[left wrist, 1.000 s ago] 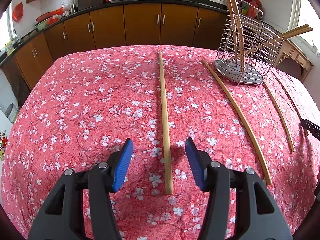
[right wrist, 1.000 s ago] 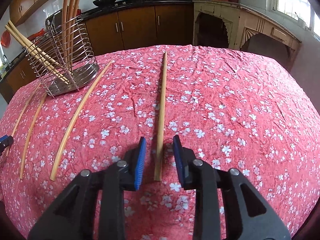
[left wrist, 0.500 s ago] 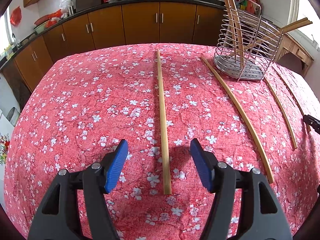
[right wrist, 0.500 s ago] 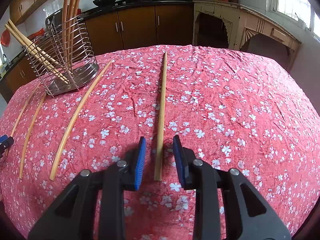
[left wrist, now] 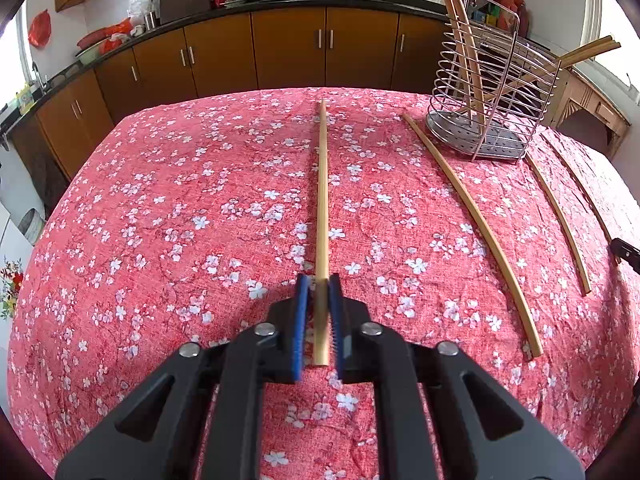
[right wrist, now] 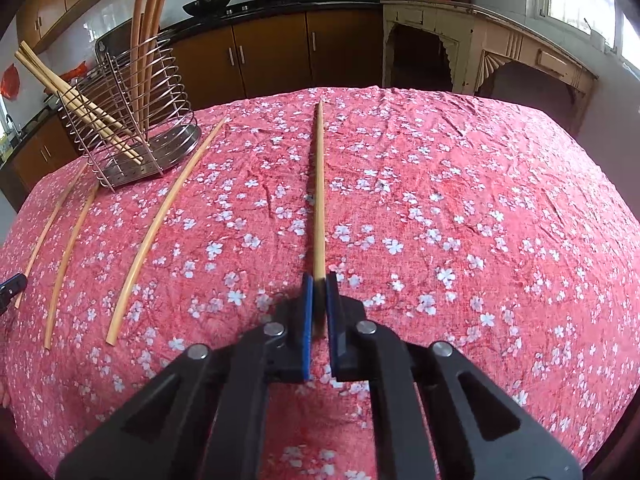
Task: Organize utensils
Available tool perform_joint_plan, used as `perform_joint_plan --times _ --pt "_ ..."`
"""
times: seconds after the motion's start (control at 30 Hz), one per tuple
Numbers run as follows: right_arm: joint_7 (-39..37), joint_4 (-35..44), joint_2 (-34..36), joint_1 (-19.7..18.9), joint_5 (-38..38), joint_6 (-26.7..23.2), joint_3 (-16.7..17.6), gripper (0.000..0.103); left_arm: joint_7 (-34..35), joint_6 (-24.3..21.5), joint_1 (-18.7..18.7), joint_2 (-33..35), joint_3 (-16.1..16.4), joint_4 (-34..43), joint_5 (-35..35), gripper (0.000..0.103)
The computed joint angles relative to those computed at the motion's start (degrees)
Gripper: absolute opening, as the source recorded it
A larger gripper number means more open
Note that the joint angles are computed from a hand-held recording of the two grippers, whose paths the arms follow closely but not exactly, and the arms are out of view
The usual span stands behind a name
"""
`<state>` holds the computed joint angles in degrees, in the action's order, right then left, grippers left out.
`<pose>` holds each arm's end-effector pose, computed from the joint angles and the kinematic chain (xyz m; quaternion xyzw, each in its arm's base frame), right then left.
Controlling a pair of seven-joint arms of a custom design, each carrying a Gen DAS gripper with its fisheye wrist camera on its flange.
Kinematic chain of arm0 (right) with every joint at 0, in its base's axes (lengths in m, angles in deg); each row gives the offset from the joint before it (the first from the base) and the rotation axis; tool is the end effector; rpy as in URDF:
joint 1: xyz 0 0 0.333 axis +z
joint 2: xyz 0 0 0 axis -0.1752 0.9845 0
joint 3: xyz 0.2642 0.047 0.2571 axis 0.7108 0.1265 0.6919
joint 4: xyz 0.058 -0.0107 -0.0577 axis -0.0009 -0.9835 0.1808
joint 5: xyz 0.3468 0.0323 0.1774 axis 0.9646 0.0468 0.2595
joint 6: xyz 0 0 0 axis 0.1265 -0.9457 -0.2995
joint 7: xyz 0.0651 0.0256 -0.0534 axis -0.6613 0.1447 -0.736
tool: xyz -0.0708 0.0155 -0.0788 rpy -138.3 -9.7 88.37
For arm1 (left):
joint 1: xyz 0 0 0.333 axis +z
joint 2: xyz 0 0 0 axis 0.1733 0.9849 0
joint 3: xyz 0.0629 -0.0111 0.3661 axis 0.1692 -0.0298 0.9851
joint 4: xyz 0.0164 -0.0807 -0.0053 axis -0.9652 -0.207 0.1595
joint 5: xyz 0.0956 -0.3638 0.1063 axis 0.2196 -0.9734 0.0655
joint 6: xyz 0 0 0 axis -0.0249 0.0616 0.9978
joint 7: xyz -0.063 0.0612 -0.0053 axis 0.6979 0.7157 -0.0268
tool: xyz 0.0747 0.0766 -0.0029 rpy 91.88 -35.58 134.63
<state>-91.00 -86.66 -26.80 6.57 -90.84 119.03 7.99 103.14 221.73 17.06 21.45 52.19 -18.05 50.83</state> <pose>0.6173 0.1438 0.3558 -0.4196 0.8417 -0.2852 0.1849 0.7288 -0.0513 0.3746 -0.4703 0.8172 -0.2868 0.1697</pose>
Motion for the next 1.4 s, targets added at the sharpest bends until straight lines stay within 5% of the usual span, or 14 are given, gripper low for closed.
perform_joint_plan --times 0.23,0.47,0.93,1.4 --pt "3.72 -2.08 -3.63 1.32 -5.28 -2.62 0.49 0.007 4.24 -2.22 3.43 -1.59 -2.51 -0.95 -3.57 0.007" --pt "6.74 -3.74 -8.03 0.43 -9.96 -6.47 2.96 0.007 15.31 -0.98 7.29 -5.59 -6.77 -2.79 -14.69 0.007" --pt "13.92 -0.41 -14.65 -1.73 -22.70 -15.57 6.67 0.007 24.24 -2.28 4.38 -8.52 -4.78 4.65 -34.61 0.007" --pt "13.00 5.71 -14.61 -3.38 -25.08 -12.68 6.81 0.007 21.66 -3.04 1.34 -8.03 -2.72 10.35 -34.74 0.007"
